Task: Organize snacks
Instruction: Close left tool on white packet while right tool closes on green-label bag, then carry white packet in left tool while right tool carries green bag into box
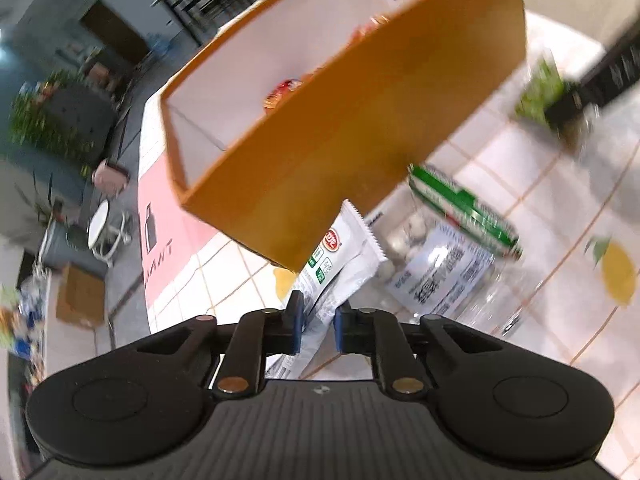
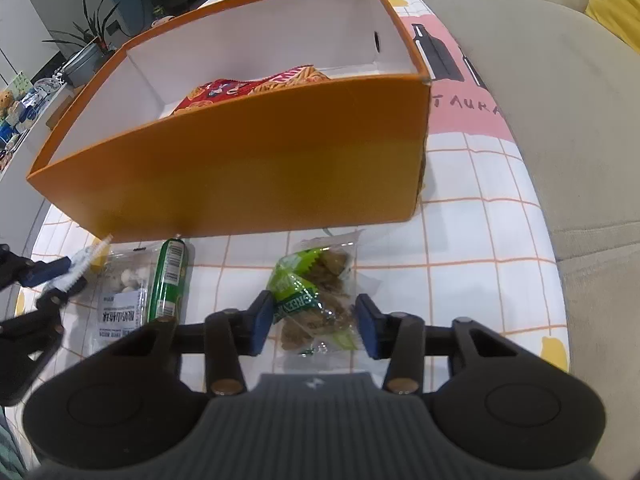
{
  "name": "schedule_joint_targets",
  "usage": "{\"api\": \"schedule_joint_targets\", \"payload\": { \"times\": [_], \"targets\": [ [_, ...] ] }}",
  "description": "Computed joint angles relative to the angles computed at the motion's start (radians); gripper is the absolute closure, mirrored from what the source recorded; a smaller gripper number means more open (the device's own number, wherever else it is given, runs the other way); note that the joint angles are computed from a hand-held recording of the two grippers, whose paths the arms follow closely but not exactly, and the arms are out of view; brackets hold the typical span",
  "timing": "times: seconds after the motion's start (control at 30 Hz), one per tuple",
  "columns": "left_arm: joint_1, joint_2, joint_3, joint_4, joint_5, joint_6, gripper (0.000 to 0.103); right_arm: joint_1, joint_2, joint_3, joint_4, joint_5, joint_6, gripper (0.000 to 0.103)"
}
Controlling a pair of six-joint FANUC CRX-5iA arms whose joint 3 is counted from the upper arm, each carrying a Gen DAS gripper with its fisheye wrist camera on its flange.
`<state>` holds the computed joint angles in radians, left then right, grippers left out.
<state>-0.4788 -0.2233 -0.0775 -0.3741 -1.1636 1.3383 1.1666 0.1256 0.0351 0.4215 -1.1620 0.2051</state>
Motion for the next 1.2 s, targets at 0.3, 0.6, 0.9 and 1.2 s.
{"api": "schedule_joint_targets", "payload": {
  "times": [0.3, 0.6, 0.9, 1.2],
  "targets": [
    [-0.001, -0.036, 0.059, 0.072, -0.106, 0.154, 0.094, 0.050, -0.006, 0.046, -0.037, -0.089, 0.033, 0.072],
    [0.107, -0.115, 0.040, 0.281, -0.143, 0.212, 0.094, 0.109, -0.011, 0.098, -0.056, -0.172, 0.075, 0.073],
    [0.194, -0.165, 0.047, 0.450, -0.160, 0.181, 0.094, 0.173, -0.022, 0.145, 0.022, -0.240, 0.096, 0.073],
    [0.246, -0.129, 0.113, 0.546, -0.144, 0.135, 0.095, 0.172, 0.012, 0.248, 0.097, -0.297, 0.182, 0.073]
  ]
}}
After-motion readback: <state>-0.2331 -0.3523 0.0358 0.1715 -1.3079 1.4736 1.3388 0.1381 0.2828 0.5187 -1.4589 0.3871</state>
